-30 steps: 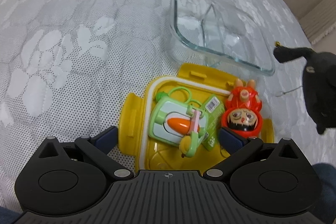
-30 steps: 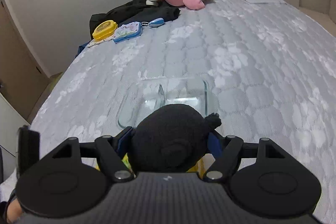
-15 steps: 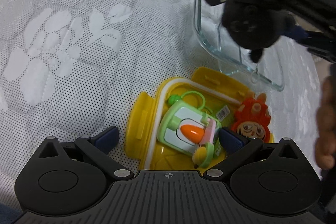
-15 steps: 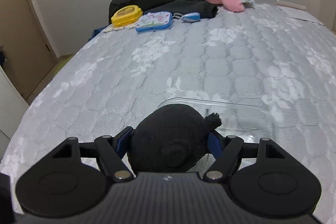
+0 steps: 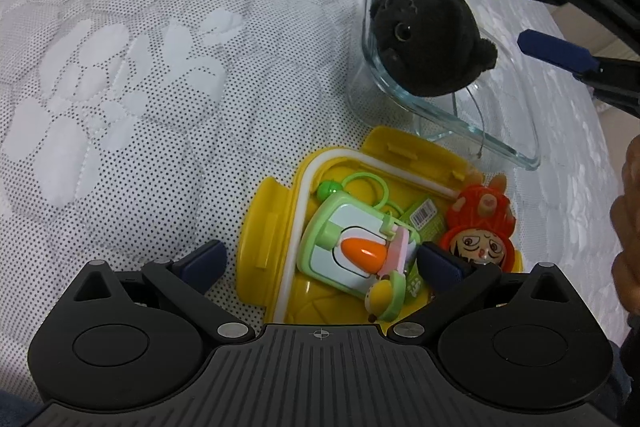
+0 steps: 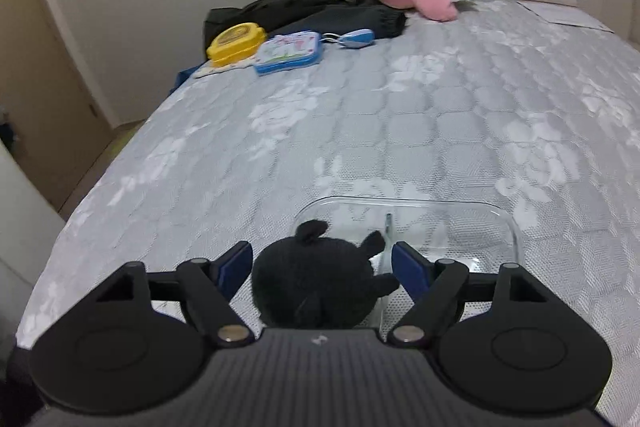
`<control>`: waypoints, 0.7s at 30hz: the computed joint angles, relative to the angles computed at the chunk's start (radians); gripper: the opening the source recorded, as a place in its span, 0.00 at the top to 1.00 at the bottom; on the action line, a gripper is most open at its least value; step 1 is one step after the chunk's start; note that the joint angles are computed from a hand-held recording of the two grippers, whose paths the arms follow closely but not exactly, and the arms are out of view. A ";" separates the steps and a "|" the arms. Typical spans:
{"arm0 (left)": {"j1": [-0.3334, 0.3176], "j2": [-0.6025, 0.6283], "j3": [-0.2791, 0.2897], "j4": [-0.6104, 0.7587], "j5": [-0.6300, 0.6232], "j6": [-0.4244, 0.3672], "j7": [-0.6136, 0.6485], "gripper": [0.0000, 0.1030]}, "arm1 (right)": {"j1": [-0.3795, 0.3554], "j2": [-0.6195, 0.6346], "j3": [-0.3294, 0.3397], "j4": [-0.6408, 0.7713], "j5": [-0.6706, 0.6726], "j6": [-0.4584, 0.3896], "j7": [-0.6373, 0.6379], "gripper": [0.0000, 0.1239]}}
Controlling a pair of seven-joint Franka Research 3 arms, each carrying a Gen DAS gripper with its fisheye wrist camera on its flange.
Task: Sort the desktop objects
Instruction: 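Lift the black plush toy with the right gripper over the glass container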
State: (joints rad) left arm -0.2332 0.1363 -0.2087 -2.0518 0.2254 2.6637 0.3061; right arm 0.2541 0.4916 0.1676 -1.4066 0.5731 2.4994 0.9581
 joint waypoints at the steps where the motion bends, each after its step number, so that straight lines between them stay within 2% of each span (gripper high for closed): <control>1: 0.000 0.000 0.000 0.001 -0.001 -0.001 0.000 0.00 | -0.004 0.000 0.003 0.002 0.008 -0.008 0.004 0.47; 4: 0.000 0.000 -0.001 0.003 -0.002 -0.004 0.001 0.00 | -0.008 0.006 0.006 0.014 0.017 -0.054 0.006 0.72; 5: -0.001 0.000 -0.001 0.004 -0.002 -0.005 0.002 0.00 | -0.001 0.010 0.002 0.015 0.005 -0.061 0.008 0.76; 9: -0.002 0.000 -0.002 0.007 -0.001 -0.010 0.008 0.00 | 0.025 0.019 0.004 -0.010 -0.004 0.047 -0.017 0.76; 15: -0.002 0.001 -0.003 0.012 -0.009 -0.014 0.020 0.00 | 0.045 0.047 -0.018 0.044 -0.082 0.004 0.049 0.76; 21: -0.006 -0.001 -0.004 0.019 -0.005 -0.027 0.025 0.00 | 0.056 -0.027 -0.029 -0.046 -0.128 0.016 0.053 0.73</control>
